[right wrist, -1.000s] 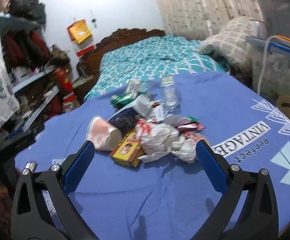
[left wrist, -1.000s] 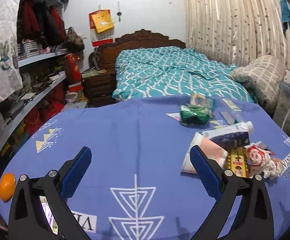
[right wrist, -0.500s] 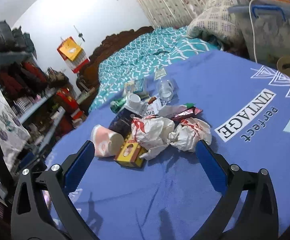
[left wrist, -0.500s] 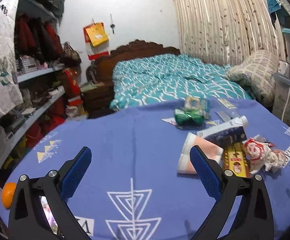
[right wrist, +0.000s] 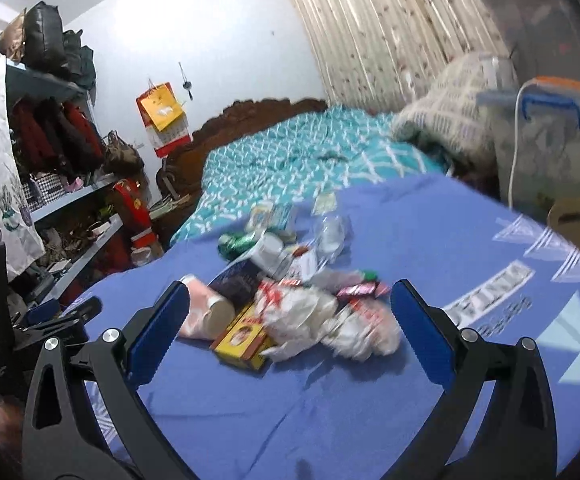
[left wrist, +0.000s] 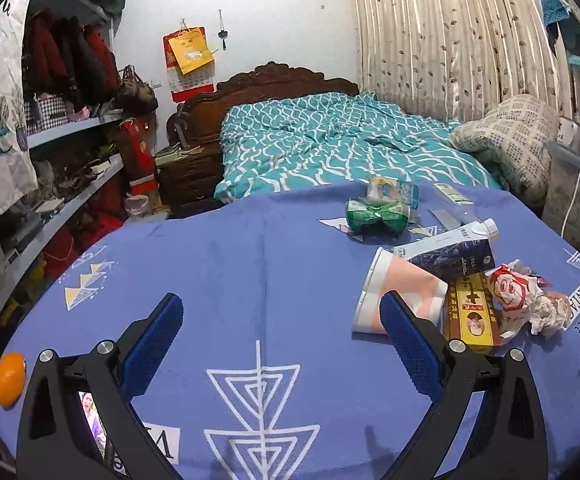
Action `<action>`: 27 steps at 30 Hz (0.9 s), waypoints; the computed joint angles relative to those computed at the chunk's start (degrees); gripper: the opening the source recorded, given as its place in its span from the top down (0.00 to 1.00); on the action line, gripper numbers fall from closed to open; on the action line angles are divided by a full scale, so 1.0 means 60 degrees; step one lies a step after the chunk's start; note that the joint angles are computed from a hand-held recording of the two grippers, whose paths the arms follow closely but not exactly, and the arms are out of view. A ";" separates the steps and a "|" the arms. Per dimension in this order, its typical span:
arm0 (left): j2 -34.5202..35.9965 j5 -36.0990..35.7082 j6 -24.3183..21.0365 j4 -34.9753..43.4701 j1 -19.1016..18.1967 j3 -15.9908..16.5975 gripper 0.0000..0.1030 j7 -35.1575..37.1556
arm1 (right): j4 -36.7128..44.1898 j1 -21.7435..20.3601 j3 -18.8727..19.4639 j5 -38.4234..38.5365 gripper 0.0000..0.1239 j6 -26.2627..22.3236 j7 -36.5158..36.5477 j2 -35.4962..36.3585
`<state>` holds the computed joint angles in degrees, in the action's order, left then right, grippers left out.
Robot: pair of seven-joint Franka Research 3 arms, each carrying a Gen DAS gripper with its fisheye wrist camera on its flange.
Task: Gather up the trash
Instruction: 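Move both grippers open toward the pile of trash on the table, then grasp the green-and-white box with the right gripper while the left grasps the red-printed crumpled wrapper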
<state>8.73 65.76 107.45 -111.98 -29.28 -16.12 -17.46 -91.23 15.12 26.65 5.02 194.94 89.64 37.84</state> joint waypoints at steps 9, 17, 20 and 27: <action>-0.0363 -0.0225 0.1831 -0.0570 0.0529 0.0103 0.11 -0.0200 | 0.0297 -0.1968 0.1902 -0.1104 0.66 -0.0778 -0.0193 0.0659; 0.0582 -0.0213 0.3984 0.0395 0.0724 0.0346 0.34 0.1060 | 0.0944 -0.2006 0.1969 -0.0475 0.69 -0.2147 -0.1270 0.1112; 0.1221 -0.0146 0.4717 0.1132 0.0650 0.0548 0.35 0.1514 | 0.1271 -0.1986 0.1835 -0.0049 0.69 -0.2794 -0.1460 0.1256; 0.3085 -0.1595 0.6026 0.3460 0.0581 0.0950 0.19 0.3648 | 0.1930 -0.2096 0.1930 0.0947 0.48 -0.3905 -0.2124 0.1680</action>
